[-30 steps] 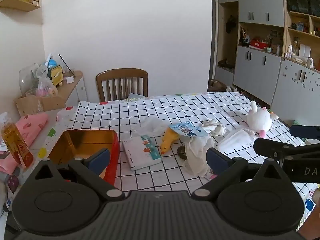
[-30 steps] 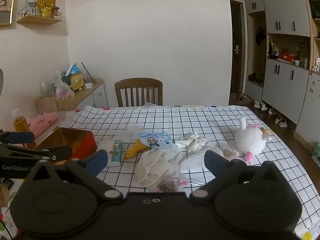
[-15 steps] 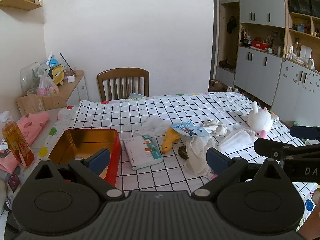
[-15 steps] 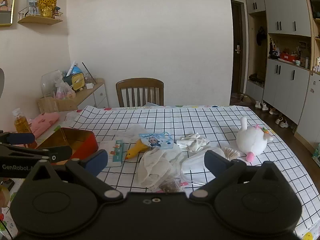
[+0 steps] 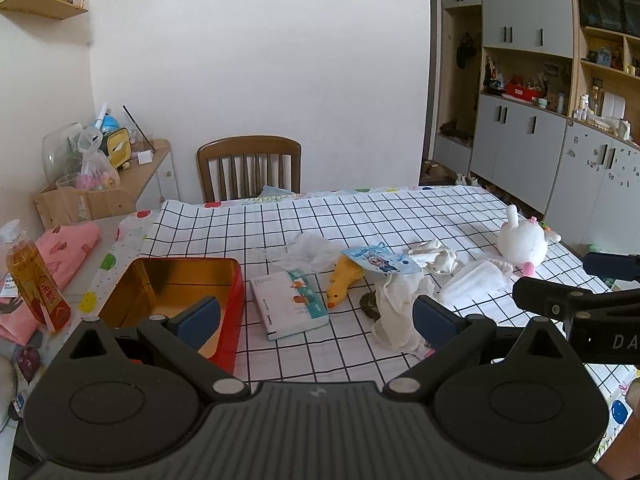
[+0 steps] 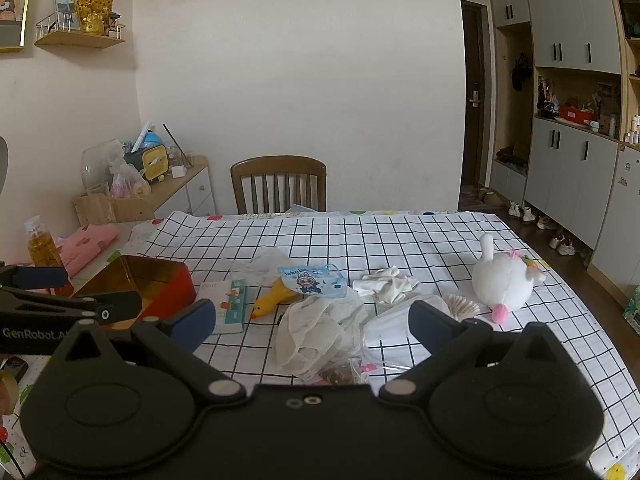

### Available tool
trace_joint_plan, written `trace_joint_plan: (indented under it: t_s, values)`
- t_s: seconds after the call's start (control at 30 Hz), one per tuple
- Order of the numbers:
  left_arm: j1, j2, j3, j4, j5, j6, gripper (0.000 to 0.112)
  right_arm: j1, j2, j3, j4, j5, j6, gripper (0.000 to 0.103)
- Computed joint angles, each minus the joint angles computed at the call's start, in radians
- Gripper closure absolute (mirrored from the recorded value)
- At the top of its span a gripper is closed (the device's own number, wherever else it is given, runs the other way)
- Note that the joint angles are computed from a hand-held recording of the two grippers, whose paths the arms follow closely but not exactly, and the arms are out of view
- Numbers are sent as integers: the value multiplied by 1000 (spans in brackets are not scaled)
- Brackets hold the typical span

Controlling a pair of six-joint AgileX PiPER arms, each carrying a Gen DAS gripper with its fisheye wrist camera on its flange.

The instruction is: Organize soft objects

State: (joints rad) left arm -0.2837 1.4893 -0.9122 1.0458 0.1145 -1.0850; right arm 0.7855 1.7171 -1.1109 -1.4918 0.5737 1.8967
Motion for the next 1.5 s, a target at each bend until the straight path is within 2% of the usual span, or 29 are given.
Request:
trace_joint_plan:
  t_s: [0.77,0.97,1.1,1.27,1.5]
  values:
    - [3,-9,12,-1,-1,-2,9,0,-3,-1,11,0,-14,1]
    - [11,-5,5,-118,-12,119,9,-2,-1,-6,20,0,-23,1]
    - [20,8,-13,-269,-17,269,9,-7,5,-17,42,0,-44,1]
    - [24,40,-45,-541,-12,537,9,-26,13,-24,65,-9,-69,1]
    - [9,105,-104,-535,10,531,9,-80,38,-28,55,-68,-62,1]
